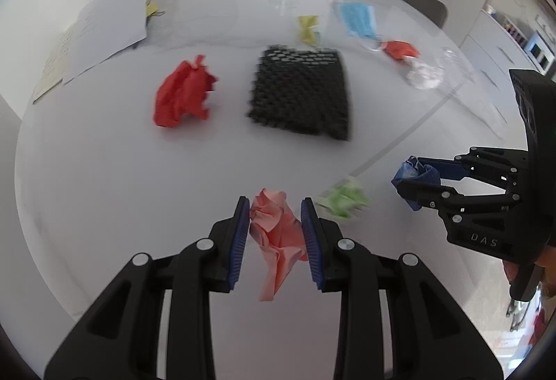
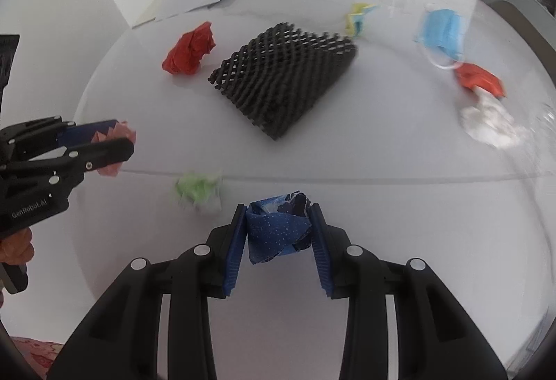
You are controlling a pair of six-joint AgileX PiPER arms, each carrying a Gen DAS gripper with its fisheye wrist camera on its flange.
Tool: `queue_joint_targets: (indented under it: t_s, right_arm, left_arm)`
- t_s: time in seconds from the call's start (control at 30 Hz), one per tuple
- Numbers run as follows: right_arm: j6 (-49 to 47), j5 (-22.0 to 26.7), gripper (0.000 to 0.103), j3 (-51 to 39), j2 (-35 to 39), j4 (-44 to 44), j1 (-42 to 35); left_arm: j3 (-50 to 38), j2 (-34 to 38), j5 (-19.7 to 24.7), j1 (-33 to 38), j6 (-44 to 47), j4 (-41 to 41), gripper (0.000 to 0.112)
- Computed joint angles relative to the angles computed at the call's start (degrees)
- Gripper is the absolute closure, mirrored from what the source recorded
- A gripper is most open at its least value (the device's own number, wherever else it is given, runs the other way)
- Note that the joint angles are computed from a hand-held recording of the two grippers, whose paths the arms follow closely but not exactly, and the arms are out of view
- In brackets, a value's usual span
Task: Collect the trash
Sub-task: 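Carry both crumpled papers over the wastebasket and open both tools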
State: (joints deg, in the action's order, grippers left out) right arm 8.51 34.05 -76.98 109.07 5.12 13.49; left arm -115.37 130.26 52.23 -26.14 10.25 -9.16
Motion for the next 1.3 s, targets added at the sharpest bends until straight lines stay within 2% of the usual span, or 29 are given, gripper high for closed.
queue_joint_targets:
  t_s: [0.1, 0.27, 0.43, 0.63, 0.8, 0.9, 0.97, 1.03, 1.13, 1.3]
  right_arm:
    - [2.43, -0.36, 0.067, 7.45, -7.49, -1.02, 0.14]
    - [4.51, 2.49, 0.067, 19.84, -23.05, -2.18, -0.72]
    - [6.15, 9.81, 0.067, 26.64, -36.40, -4.38, 0.20]
    - [2.45, 17.16, 0.067, 34.22, -49.25, -0.61, -0.90]
    - [-2.85, 19.96, 0.067, 37.79, -54.01, 3.47, -3.94]
    - [-7.50, 21.52, 0.067, 38.67, -55.23, 5.88, -6.98]
    - [-11.36, 22.38, 0.067, 38.71, -55.65, 7.70, -9.24]
    - [-14.71, 23.19, 0.067, 38.42, -55.84, 9.12, -11.22]
    - [-18.62, 24.02, 0.067, 38.23, -55.98, 10.96, -13.85]
    - [-21.80, 24.65, 0.067, 38.29, -56.09, 12.51, -14.75]
  left_arm:
    - [6.60, -5.51, -1.17, -2.33, 0.35, -1.39, 0.082]
    - [14.72, -13.30, -1.04, -7.60, -0.60, -2.48, 0.082]
    - [22.17, -19.80, -1.65, -14.52, -3.35, -2.24, 0.082]
    - [26.95, -22.59, -0.75, -23.03, -9.13, 0.67, 0.081]
    - [26.57, -21.32, 2.03, -27.36, -14.16, 2.52, 0.080]
    - [25.91, -20.99, 2.90, -28.70, -17.12, 3.64, 0.076]
    - [25.07, -20.68, 3.55, -29.19, -18.94, 4.03, 0.067]
    - [24.62, -20.62, 3.60, -29.57, -21.18, 5.46, 0.050]
    - [25.13, -21.62, 3.02, -30.04, -23.68, 7.16, 0.039]
    - [24.68, -21.88, 4.08, -30.36, -28.77, 11.31, 0.031]
